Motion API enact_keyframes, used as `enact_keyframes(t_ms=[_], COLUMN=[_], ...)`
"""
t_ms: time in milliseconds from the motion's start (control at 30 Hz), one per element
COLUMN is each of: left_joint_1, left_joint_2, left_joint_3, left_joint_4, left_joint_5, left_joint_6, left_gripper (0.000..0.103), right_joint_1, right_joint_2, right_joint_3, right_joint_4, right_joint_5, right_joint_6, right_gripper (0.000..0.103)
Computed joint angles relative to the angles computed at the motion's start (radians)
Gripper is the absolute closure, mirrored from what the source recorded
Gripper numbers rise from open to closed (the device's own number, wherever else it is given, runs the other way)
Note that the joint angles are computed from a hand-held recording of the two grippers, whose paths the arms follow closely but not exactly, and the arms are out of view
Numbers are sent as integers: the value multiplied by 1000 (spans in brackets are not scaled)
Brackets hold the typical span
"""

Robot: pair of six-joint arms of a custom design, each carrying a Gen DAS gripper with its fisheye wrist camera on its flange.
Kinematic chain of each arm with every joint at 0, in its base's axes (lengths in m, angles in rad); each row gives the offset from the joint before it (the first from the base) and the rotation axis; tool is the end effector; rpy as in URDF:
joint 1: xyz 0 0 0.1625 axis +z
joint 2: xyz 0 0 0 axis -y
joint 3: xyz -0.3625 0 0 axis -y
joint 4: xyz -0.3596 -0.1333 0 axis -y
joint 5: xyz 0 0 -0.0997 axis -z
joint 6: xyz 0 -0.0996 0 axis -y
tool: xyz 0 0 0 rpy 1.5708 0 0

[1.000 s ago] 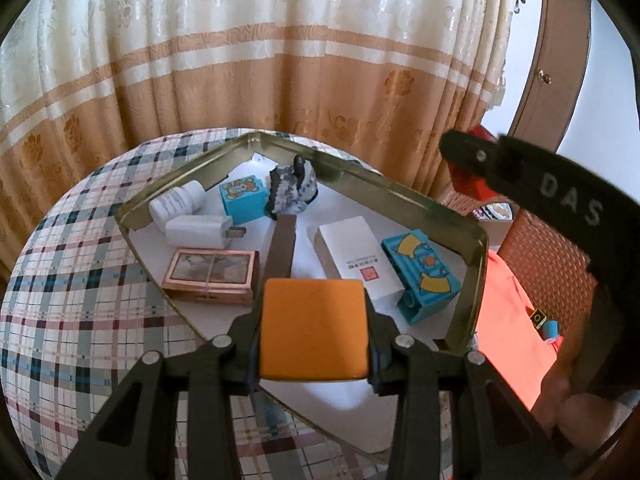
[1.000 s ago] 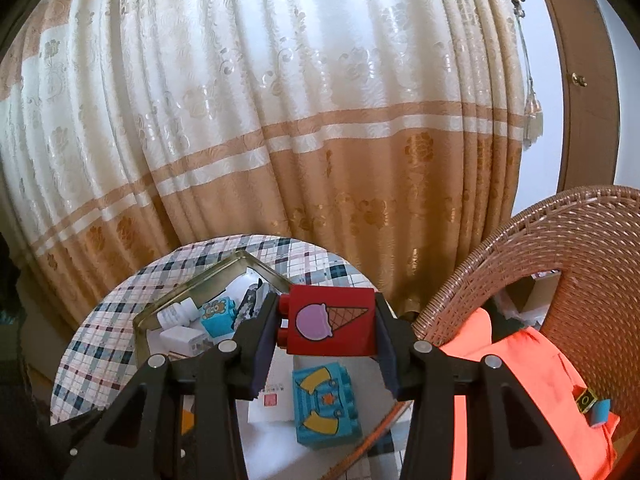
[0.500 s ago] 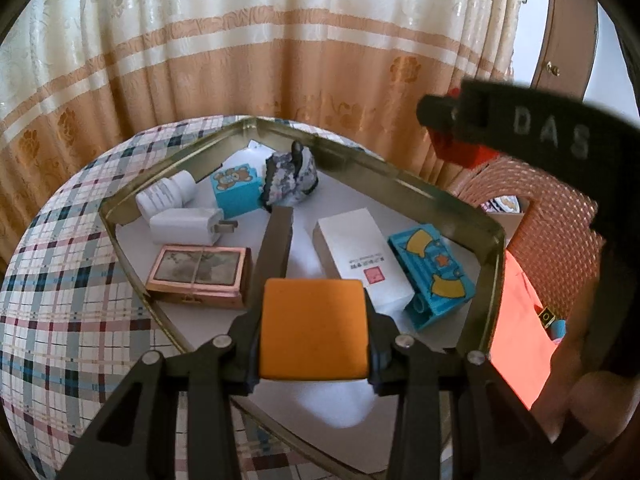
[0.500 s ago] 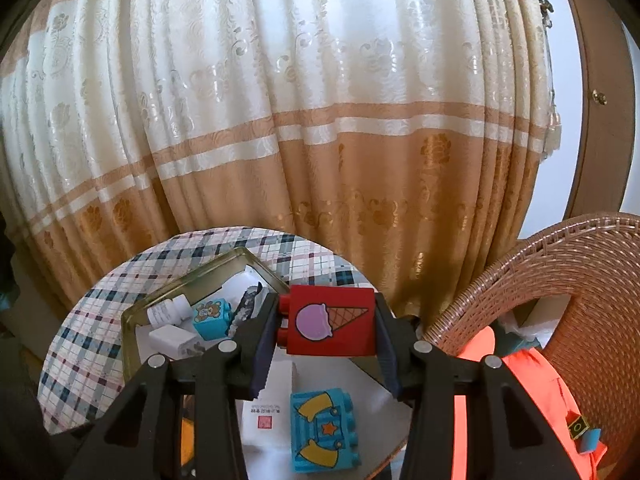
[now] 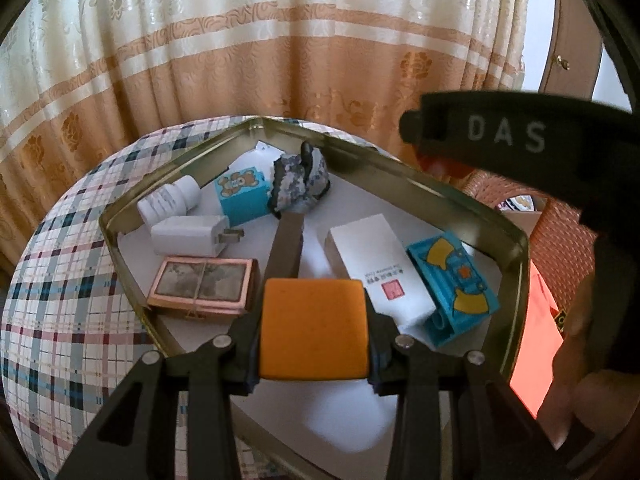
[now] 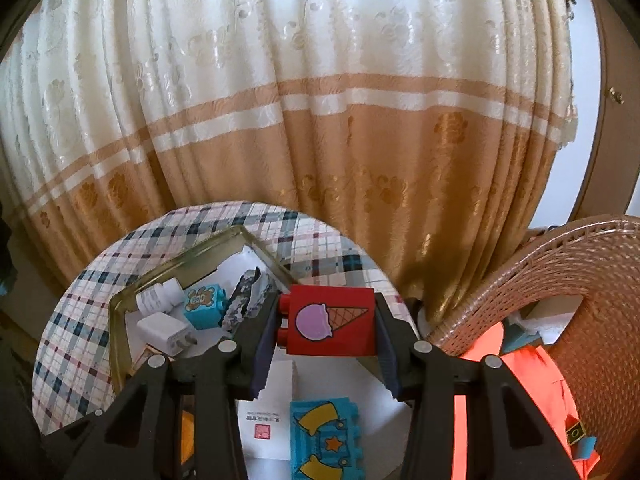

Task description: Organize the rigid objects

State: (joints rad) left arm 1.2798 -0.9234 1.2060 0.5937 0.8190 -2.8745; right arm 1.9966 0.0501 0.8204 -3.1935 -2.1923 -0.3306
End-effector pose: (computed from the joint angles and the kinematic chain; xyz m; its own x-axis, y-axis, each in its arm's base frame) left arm 0.0397 -0.5692 0.2317 -0.7377 -0.0075 -0.6751 0.4304 0.7652 -0.4788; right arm 0.3668 -0.6263 -0.1216 -0.7578 -0.1908 0.6239 -0.5790 0.6376 -0.5082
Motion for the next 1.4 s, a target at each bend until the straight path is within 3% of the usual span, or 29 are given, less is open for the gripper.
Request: enact_keyframes(t_ms=[200, 500, 767, 800, 833, 867, 900, 933, 1267, 1400], left_joint_1=[-6, -11, -5, -5, -4, -6, -8, -12, -20, -17], left_joint_2=[-1, -4, 4, 6, 15, 24, 33, 39, 21, 12], left_joint_3=[20, 37, 22, 20, 6, -13, -33, -44, -45, -41], left_joint_4=[-59, -99, -107, -105, -86, -57, -29, -18, 21, 35], left_joint_5=[-43, -62, -47, -49, -55, -62, -69, -86, -72, -61], left_joint_6=[77, 131, 158, 159, 147, 125, 102, 89, 58, 34], left_gripper=[64, 64, 63, 58, 42, 34, 17, 9, 7, 6], right_joint_1=[-13, -21, -28, -32, -35, -38, -39, -39, -23, -25], right_joint_2=[13, 48, 60, 56, 53, 48, 44, 39, -2, -38], right_joint_3=[-59, -128, -165, -156, -151, -146, -141, -131, -50, 17], right_joint_4=[152, 225, 258, 246, 247, 260, 271, 266, 170, 138], right_joint_5=[11, -4, 26, 44, 57, 69, 75, 79, 51, 47], right_joint_6=[48, 55, 40, 38, 43, 57, 70, 77, 121, 179], right_gripper=[56, 56, 56, 52, 40, 31, 21, 21, 21, 21])
